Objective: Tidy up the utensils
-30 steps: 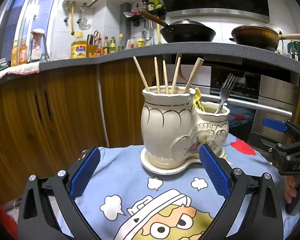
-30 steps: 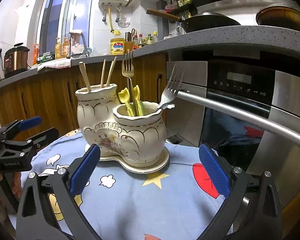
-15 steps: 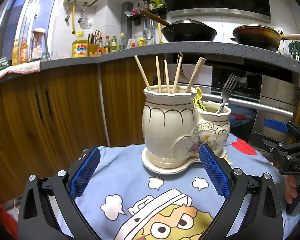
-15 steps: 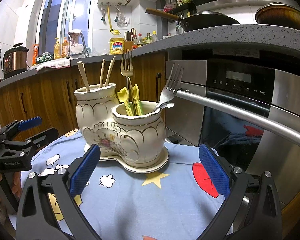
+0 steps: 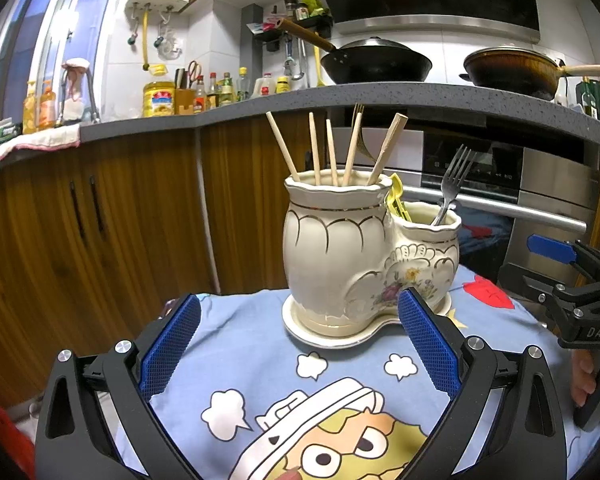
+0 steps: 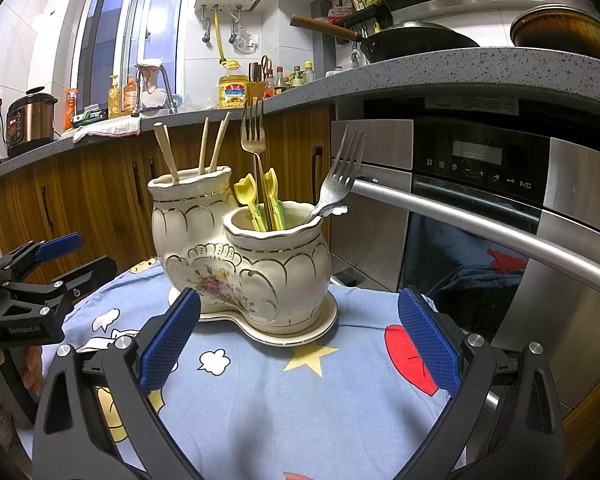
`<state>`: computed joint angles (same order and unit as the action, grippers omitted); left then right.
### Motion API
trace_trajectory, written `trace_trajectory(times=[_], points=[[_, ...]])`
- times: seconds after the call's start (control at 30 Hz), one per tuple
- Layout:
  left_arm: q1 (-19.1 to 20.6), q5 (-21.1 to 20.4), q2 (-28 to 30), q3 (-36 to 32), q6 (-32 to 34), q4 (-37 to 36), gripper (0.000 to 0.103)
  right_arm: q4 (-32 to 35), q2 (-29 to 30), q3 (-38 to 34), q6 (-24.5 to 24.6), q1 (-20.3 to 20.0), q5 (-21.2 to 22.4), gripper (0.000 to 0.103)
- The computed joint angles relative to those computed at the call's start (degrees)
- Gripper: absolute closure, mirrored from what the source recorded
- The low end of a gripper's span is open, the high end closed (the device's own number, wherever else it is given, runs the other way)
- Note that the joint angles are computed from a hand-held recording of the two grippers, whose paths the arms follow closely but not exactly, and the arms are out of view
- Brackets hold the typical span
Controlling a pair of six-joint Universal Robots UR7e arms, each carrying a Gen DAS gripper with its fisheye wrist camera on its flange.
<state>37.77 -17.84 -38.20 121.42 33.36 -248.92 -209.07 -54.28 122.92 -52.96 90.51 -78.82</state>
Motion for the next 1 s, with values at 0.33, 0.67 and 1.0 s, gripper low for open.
trace_trajectory(times=[0.33,0.67,1.0], points=[[0.1,0.1,-0.2,0.3,-1.5,1.1,0.005,-0.1,0.1,0.0,0.1,0.0,-0.1,0.005],[0.1,0.1,-0.2,0.2,-1.4,1.1,0.005,0.0,0.1,0.0,0.1,0.0,-0.1,0.005],[0.1,0.1,-0.1,0.1,-1.4,1.1,0.005,0.0,0.0,0.0,0.1,0.0,-0.1,0.005]])
